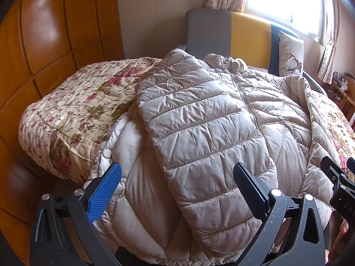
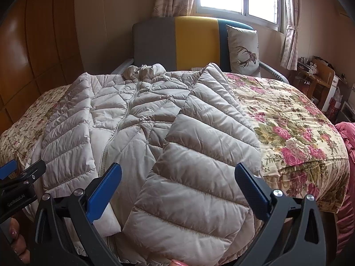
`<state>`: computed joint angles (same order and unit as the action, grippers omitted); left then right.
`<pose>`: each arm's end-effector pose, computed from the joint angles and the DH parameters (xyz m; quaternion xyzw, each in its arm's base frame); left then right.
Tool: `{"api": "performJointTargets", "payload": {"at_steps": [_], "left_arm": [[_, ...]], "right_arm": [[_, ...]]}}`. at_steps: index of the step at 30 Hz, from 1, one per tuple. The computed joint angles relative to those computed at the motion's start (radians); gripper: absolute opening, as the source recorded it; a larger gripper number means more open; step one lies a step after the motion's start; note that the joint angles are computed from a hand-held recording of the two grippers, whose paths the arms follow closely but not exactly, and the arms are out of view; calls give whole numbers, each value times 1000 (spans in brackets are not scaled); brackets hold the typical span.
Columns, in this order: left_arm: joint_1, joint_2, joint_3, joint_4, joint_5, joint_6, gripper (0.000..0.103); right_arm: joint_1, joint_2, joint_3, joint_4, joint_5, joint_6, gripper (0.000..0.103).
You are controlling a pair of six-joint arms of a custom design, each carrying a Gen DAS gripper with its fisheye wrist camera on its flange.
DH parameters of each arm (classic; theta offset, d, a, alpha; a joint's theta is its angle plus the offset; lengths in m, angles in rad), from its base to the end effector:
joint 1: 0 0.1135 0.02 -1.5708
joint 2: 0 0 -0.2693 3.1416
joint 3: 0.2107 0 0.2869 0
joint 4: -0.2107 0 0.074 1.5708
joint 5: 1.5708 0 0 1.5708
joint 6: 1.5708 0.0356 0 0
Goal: Fold large clothes
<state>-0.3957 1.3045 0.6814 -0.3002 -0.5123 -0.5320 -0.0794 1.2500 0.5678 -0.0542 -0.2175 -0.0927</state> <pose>0.2608 -0.0900 0.1745 -0.1429 0.9095 0.0771 0.3827 0.2710 -0.0139 0.1657 -0.0500 0.9085 0.0642 0.4098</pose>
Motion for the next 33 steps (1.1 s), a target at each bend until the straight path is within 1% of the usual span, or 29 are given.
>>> {"api": "performJointTargets", "payload": {"at_steps": [33], "left_arm": [[0, -4, -13, 3, 4, -3, 100]], "right_arm": [[-6, 34, 21, -21, -6, -7, 101]]}}
